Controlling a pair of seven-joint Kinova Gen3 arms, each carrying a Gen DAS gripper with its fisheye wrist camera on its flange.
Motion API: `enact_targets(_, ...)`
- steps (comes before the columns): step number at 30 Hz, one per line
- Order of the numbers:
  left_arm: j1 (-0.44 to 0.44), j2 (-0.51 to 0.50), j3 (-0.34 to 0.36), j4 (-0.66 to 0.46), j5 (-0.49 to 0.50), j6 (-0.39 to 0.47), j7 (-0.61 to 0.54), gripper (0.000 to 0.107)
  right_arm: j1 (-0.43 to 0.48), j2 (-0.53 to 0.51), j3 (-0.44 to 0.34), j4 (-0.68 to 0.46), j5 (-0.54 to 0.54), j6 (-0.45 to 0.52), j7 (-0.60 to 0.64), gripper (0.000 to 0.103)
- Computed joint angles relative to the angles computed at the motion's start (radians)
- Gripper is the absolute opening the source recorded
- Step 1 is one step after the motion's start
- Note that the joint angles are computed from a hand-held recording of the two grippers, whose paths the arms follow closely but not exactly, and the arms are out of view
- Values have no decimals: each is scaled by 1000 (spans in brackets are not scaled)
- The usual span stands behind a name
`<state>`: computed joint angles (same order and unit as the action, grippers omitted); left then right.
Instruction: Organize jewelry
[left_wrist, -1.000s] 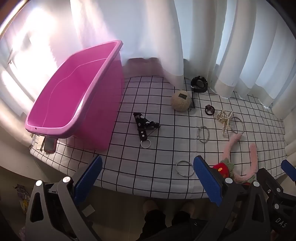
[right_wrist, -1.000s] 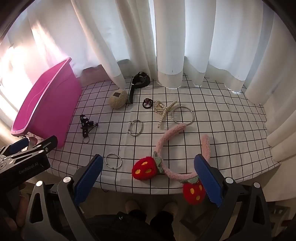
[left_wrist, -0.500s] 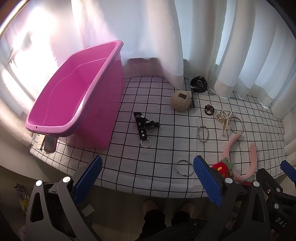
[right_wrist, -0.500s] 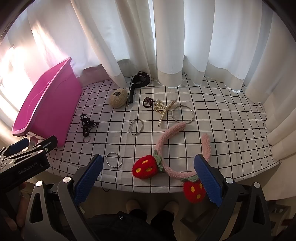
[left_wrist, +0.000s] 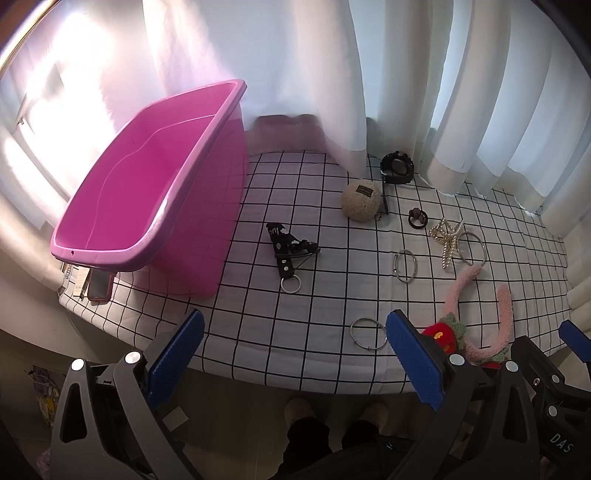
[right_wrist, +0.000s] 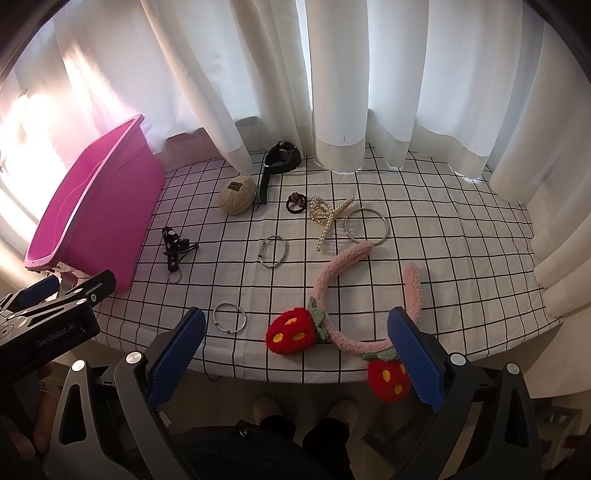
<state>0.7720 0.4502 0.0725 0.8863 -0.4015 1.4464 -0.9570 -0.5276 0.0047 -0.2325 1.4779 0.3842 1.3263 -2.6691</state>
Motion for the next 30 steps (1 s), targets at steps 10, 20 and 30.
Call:
enact_targets(10, 0, -2, 1, 7, -1, -5, 2, 97, 2, -1, 0, 1, -2, -2, 1, 94)
enact_targets(20, -1, -2, 1, 10, -1, -6, 2, 97, 3, -1, 1, 1, -5, -3, 3, 94)
enact_targets(30, 5, 2, 4, 19, 4, -7, 14, 97, 14, -11, 5, 24, -30, -31, 13, 94)
